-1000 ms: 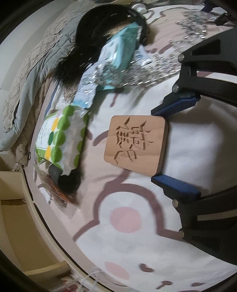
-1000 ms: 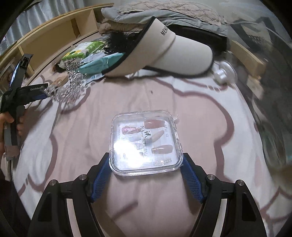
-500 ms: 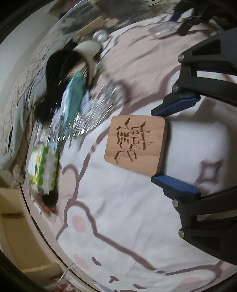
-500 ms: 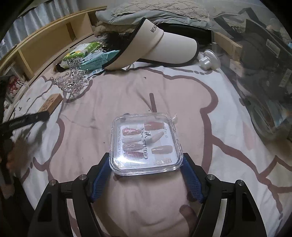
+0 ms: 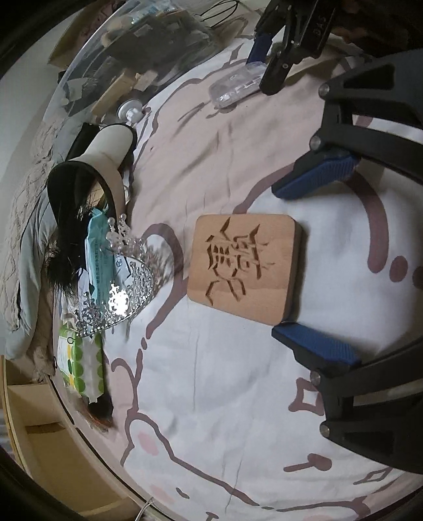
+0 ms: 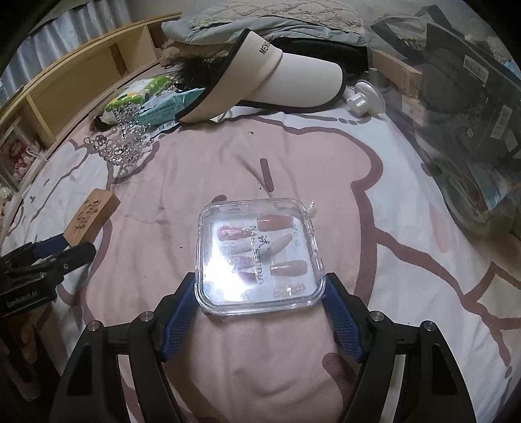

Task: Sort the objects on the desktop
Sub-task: 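Lift the coaster with the left tool while the right tool lifts the nail-tip case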

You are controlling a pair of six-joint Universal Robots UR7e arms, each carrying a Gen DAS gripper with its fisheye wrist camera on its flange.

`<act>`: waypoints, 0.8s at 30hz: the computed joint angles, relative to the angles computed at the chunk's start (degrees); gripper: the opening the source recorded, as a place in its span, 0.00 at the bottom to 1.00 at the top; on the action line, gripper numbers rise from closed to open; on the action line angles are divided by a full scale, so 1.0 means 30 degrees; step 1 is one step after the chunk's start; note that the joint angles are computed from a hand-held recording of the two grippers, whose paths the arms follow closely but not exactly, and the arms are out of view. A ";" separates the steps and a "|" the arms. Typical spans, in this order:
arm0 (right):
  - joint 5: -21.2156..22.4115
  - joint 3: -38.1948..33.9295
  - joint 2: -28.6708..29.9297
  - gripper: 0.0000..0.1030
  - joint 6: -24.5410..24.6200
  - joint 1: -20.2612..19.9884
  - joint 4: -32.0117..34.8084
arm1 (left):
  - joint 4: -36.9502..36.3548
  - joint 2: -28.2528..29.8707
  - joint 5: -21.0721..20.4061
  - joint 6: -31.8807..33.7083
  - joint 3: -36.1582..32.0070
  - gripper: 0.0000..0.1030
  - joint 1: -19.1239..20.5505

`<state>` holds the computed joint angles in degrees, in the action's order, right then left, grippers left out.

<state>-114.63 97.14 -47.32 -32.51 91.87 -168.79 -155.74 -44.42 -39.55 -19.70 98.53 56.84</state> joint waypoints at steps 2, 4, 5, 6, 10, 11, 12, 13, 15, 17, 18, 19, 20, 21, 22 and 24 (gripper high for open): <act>0.0252 0.0017 -0.0055 0.76 0.0189 -0.0068 -0.0022 | 0.0246 0.0001 0.0465 -0.0190 0.0013 0.77 -0.0034; 0.0281 0.0005 -0.0084 0.79 0.0315 -0.0069 -0.0020 | 0.0602 -0.0130 0.0839 -0.0629 0.0069 0.78 -0.0003; 0.0173 0.0012 -0.0078 0.81 0.0314 -0.0035 -0.0122 | 0.0792 -0.0267 0.0742 -0.0885 0.0073 0.80 0.0064; 0.0077 0.0008 -0.0062 0.82 0.0289 0.0000 -0.0186 | 0.0784 -0.0376 0.0605 -0.0964 0.0118 0.80 0.0121; -0.0923 -0.0047 0.0132 0.93 0.0061 0.0158 -0.0602 | 0.1234 -0.0678 0.0689 -0.1249 0.0193 0.81 0.0184; -0.1061 -0.0075 0.0140 0.93 0.0086 0.0153 -0.0554 | 0.1374 -0.0709 0.0824 -0.1341 0.0206 0.81 0.0177; -0.1041 -0.0103 0.0117 0.93 0.0140 0.0119 -0.0509 | 0.1644 -0.0773 0.1047 -0.1575 0.0215 0.81 0.0167; -0.1030 -0.0103 0.0096 0.93 0.0175 0.0093 -0.0516 | 0.1985 -0.0828 0.1369 -0.1908 0.0235 0.85 0.0142; -0.1283 -0.0127 0.0106 0.94 0.0186 0.0097 -0.0549 | 0.2875 -0.0956 0.2095 -0.2832 0.0211 0.91 0.0139; -0.1578 -0.0097 0.0093 0.95 0.0244 0.0129 -0.0691 | 0.3459 -0.1141 0.2430 -0.3758 0.0205 0.92 0.0246; -0.1711 -0.0069 0.0088 0.95 0.0205 0.0149 -0.0763 | 0.3669 -0.1261 0.2522 -0.4194 0.0230 0.92 0.0329; -0.1932 -0.0044 0.0093 0.95 0.0125 0.0171 -0.0881 | 0.3776 -0.1309 0.2626 -0.4442 0.0226 0.92 0.0371; -0.2132 -0.0028 0.0099 0.96 0.0089 0.0179 -0.1007 | 0.3997 -0.1396 0.2889 -0.4899 0.0251 0.92 0.0406; -0.2315 -0.0027 0.0103 0.96 0.0102 0.0180 -0.1082 | 0.4186 -0.1469 0.3111 -0.5227 0.0278 0.92 0.0425; -0.2491 -0.0035 0.0100 0.96 0.0155 0.0172 -0.1119 | 0.4406 -0.1559 0.3347 -0.5639 0.0315 0.92 0.0461; -0.2801 -0.0138 0.0047 0.97 0.0526 0.0079 -0.1018 | 0.5237 -0.1817 0.3889 -0.6992 0.0375 0.92 0.0579</act>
<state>-123.03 96.73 -47.17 -30.94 92.11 -171.85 -140.03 -49.87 -27.88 -40.68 99.65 58.58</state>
